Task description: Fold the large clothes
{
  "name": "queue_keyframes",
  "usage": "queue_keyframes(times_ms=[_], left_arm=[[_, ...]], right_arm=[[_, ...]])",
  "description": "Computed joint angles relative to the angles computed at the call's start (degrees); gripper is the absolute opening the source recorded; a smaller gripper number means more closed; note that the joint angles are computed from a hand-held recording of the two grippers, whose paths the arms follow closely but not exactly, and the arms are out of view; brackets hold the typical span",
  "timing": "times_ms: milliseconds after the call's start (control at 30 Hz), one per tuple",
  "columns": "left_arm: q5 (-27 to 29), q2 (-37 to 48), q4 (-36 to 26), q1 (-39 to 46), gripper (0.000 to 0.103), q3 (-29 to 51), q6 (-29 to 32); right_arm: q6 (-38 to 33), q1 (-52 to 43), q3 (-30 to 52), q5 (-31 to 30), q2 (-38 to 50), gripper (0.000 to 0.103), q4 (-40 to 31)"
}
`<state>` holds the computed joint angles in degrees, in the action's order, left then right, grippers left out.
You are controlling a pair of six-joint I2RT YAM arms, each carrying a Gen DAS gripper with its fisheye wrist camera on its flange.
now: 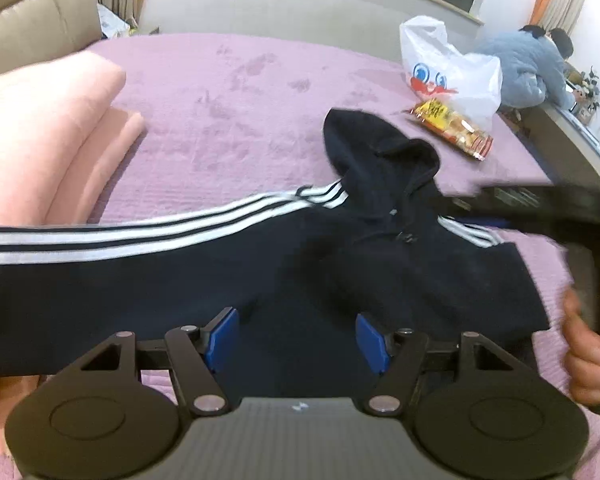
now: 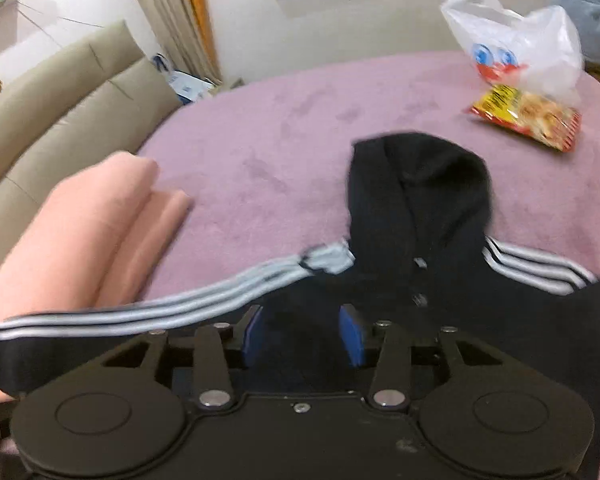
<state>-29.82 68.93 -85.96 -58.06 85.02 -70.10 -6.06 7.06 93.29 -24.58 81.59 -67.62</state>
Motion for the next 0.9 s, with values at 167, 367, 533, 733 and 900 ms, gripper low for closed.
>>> queue_keyframes(times_ms=[167, 367, 533, 733, 900], left_arm=[[7.0, -8.4, 14.1, 9.7, 0.067, -16.7, 5.5], [21.0, -8.1, 37.5, 25.8, 0.066, -32.3, 8.5], [25.7, -1.3, 46.5, 30.6, 0.067, -34.0, 8.8], [30.5, 8.9, 51.6, 30.7, 0.044, -32.8, 9.7], [20.7, 9.6, 49.6, 25.2, 0.013, -28.7, 13.8]], right_arm=[[-11.5, -11.9, -10.1, 9.6, -3.7, 0.025, -1.8], [-17.7, -18.1, -23.7, 16.7, -6.3, 0.008, 4.8], [-15.5, -17.0, -28.7, 16.9, -9.8, 0.008, 13.4], [-9.9, -14.2, -28.0, 22.5, -0.3, 0.008, 19.4], [-12.1, -13.4, -29.3, 22.3, -0.1, 0.008, 19.0]])
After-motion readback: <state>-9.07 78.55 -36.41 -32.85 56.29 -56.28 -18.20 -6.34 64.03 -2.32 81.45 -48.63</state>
